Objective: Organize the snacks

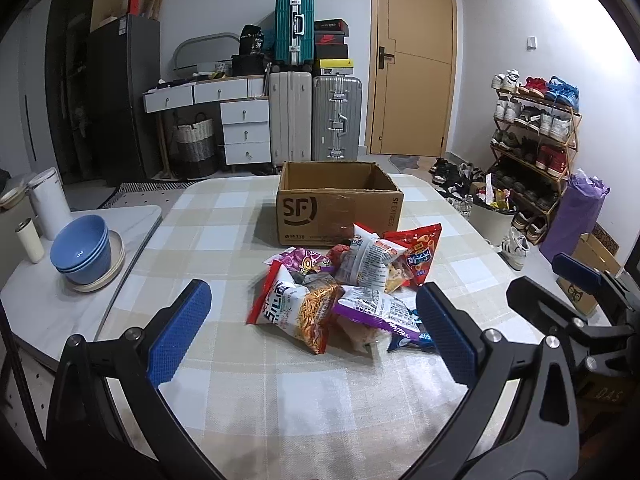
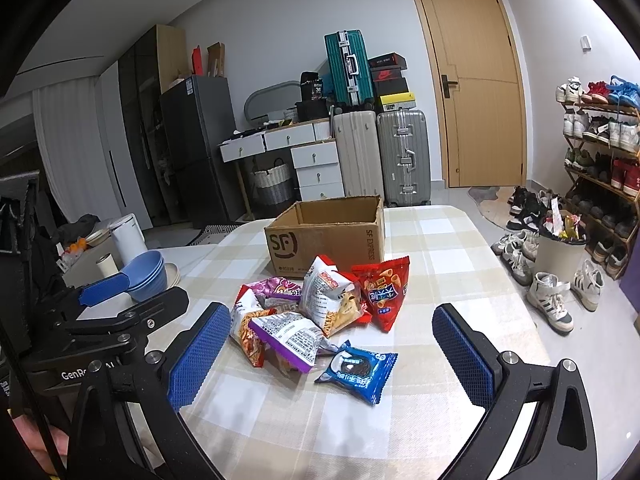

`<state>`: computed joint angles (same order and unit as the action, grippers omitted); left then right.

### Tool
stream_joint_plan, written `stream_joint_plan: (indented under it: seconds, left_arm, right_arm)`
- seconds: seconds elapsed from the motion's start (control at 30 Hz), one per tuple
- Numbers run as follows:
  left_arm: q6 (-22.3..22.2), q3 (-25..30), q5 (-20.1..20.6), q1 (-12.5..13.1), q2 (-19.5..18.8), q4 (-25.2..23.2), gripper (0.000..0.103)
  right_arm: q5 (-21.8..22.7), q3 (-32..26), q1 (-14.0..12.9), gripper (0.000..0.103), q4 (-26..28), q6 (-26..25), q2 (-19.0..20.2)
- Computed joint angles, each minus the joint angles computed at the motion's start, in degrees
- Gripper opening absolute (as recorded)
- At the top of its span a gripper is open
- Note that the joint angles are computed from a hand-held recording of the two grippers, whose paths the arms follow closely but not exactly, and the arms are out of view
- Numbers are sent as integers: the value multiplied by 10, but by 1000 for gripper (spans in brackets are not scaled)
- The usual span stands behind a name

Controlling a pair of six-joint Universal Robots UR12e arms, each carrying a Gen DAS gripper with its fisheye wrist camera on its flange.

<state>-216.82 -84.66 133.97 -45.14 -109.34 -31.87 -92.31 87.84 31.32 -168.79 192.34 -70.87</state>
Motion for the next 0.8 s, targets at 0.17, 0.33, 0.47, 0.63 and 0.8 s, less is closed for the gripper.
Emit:
stream_joint_plan:
  seconds: [0.17,0.33,0.47,0.63,0.8]
  left_arm:
    - [0,-1,-1,1,0,1,102]
    - [-2,-3,-2,2,0,2,102]
    - [-10,-8,-6,5,2,3,102]
    - [-10,-9,-11,7,0,4,102]
    - [-6,-13,-15,13,0,15,102]
  right_arm:
    - [1,-1,-1,103,2,-1,0]
    - [1,0,-1,103,1,0,1]
    - [1,-1,0,103,1,0,1]
    - [4,0,-1,103,3,5,3]
    - [17,-3,-8,103,18,10,7]
